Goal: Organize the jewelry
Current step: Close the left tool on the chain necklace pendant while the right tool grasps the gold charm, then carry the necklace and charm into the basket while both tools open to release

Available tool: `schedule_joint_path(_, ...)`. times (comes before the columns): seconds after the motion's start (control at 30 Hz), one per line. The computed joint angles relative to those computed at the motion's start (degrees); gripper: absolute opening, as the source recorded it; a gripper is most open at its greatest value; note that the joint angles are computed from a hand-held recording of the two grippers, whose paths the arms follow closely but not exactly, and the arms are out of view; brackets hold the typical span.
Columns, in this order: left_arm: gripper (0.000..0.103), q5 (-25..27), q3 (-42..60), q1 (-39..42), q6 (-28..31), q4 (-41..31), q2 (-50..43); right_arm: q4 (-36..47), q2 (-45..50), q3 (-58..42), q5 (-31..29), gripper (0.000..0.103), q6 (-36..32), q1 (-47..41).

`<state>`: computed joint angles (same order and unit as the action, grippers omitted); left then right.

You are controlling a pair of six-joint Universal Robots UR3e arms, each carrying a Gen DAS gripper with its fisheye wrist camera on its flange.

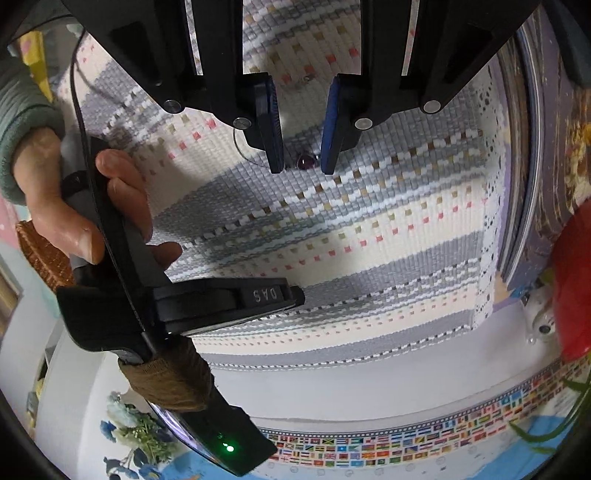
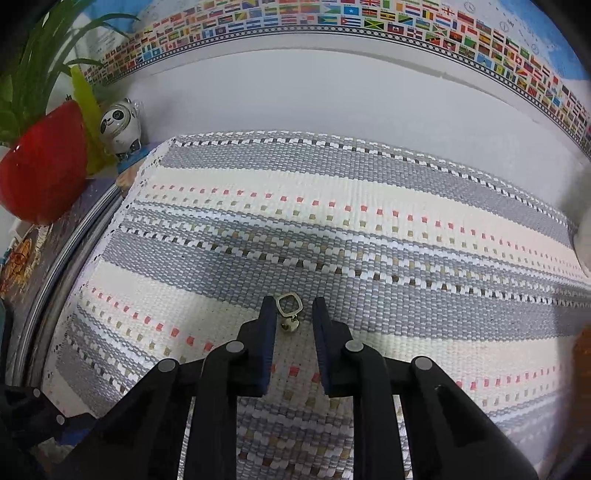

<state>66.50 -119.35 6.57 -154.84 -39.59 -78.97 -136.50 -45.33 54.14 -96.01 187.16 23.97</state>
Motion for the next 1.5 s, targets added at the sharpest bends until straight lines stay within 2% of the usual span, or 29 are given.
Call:
schedule_joint_path(0.23,0.018,1.78,0.34,-1.74,-0.33,1.28,-0.56,-0.11,1.06,-1.22,-1.23,0.022,-0.67,0.75)
schedule_joint_path(0.27,0.011,2.38,0.28,-2.12,-0.69,1.86,-0.64,0.03,1.44,-1.74,-2.08,0.020,-0.87,1.17)
schedule_joint_path(0.3,0.011,2.66,0.31,-2.34,-0.91,2.20,-0.75,0.17,1.82,-2.24,-2.94,0.012,-0.97,1.63)
schedule_joint_path(0.43,0.011,1.11,-0.53,-1.02,-1.46,2.13,0.38,-0.83,1.46,-1.38,-3.17,0.012,-1.36,2.05)
schedule_joint_path(0.57,0.011,-2.12,-1.46,1.81,-1.47,1.00,2.17,-3.85,-2.39,4.54,3.00,0.012,0.15,-0.87)
schedule_joint_path(0.73,0.011,-4.35,-1.26,3.41,-2.10,-0.64,3.28,-5.11,-7.28,11.97,15.98,0.012,3.82,-6.97)
schedule_joint_path(0.8,0.011,-5.96,-0.78,3.85,-2.00,-2.23,4.25,-5.49,-9.11,14.55,18.61,0.012,4.60,-8.36)
schedule_joint_path(0.9,0.011,-5.86,0.10,2.95,-2.89,-2.57,5.54,-8.06,-13.28,20.45,21.88,0.012,5.13,-10.06)
schedule_joint_path(1.0,0.011,-6.59,1.80,2.04,-3.56,-4.39,6.27,-9.88,-18.96,27.04,22.44,0.012,4.84,-11.25)
schedule_joint_path(1.13,0.011,-4.50,4.77,-1.98,-6.02,-4.34,5.22,-10.95,-27.76,36.13,24.26,0.012,4.01,-14.36)
schedule_joint_path(1.3,0.011,-0.92,11.05,-10.32,-11.13,-3.82,1.58,-11.40,-40.47,47.00,26.43,0.012,1.99,-19.70)
schedule_joint_path(1.5,0.011,5.79,23.42,-22.72,-16.65,-2.52,-6.63,-6.74,-58.97,58.04,31.52,0.012,-2.41,-30.00)
